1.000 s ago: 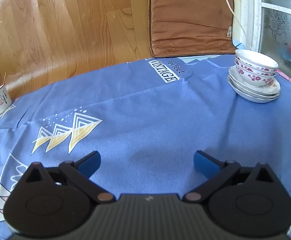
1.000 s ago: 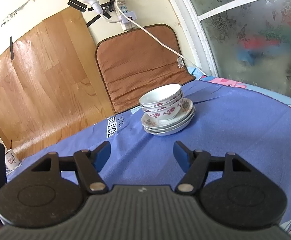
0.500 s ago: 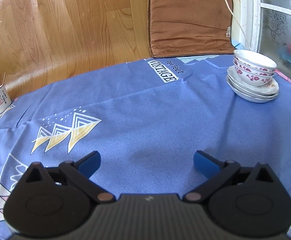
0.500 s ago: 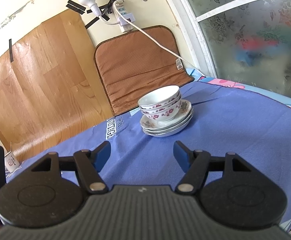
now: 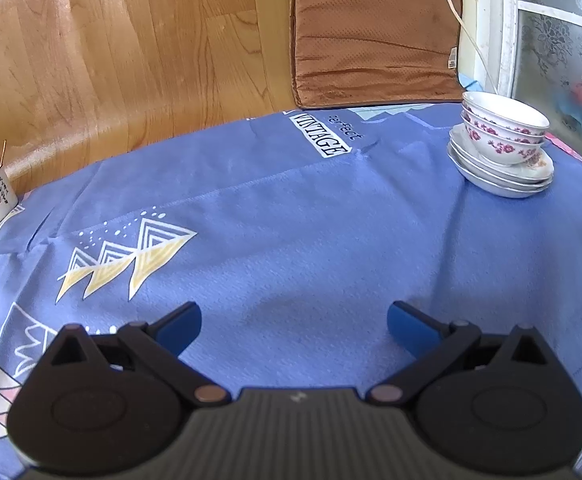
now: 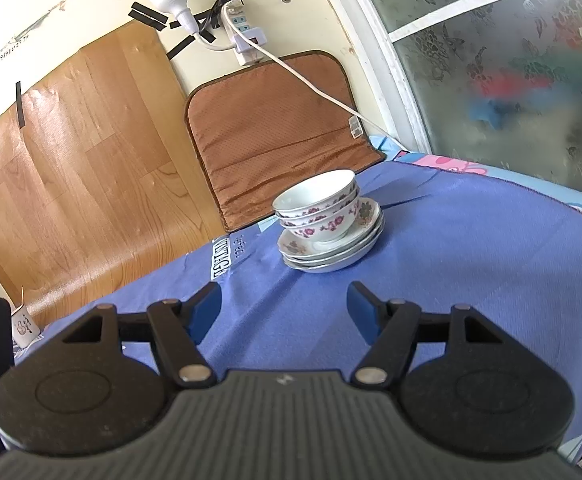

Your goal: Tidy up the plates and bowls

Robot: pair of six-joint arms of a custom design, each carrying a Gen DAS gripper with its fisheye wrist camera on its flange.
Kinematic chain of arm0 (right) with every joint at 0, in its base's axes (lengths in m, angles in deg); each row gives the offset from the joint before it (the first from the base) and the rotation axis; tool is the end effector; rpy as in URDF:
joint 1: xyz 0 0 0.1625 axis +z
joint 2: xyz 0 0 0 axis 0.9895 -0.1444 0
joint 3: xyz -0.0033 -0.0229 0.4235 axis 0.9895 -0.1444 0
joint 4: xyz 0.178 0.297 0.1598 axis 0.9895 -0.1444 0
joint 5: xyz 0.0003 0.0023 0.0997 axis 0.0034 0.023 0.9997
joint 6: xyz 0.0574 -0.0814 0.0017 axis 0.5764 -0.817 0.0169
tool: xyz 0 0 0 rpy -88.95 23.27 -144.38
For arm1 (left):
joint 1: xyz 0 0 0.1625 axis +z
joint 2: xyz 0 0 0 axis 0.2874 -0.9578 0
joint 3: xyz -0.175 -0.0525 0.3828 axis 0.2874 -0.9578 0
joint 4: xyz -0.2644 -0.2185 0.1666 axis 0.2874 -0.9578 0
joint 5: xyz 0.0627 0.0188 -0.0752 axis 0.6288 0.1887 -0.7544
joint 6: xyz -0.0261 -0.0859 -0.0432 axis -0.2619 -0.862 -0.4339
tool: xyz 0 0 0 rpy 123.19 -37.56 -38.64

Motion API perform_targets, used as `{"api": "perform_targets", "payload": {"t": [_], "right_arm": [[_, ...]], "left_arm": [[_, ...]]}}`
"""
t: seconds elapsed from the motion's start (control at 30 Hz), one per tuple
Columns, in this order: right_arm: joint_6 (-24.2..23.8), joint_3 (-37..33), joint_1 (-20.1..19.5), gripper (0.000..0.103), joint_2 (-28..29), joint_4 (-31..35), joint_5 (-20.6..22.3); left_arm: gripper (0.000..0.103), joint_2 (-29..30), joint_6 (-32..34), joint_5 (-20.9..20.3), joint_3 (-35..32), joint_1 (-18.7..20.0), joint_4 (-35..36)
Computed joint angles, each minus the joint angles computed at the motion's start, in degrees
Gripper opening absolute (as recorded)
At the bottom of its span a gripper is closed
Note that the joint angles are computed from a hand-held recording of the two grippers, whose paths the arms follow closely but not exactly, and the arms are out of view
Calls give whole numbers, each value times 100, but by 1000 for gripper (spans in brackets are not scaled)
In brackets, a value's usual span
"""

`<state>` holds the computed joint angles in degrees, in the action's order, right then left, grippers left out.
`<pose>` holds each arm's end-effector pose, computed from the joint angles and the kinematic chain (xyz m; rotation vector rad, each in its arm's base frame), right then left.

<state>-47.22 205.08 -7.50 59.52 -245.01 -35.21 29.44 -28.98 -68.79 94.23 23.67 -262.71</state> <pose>0.0406 -0.3987 0.0880 0.2694 -2.3239 1.6496 -0.1731 -0.4383 0.0191 0.4726 2.1135 -0.8713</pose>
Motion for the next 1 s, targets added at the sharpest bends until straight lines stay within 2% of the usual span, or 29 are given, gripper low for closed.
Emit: {"api": "perform_targets", "payload": {"t": [0.63, 1.0], "right_arm": [[12, 4, -5, 72, 4, -4, 0], [45, 8, -1, 72, 39, -78, -13]], "left_arm": [[103, -108, -187, -168, -5, 55, 261], [103, -86, -97, -196, 18, 36, 159]]}}
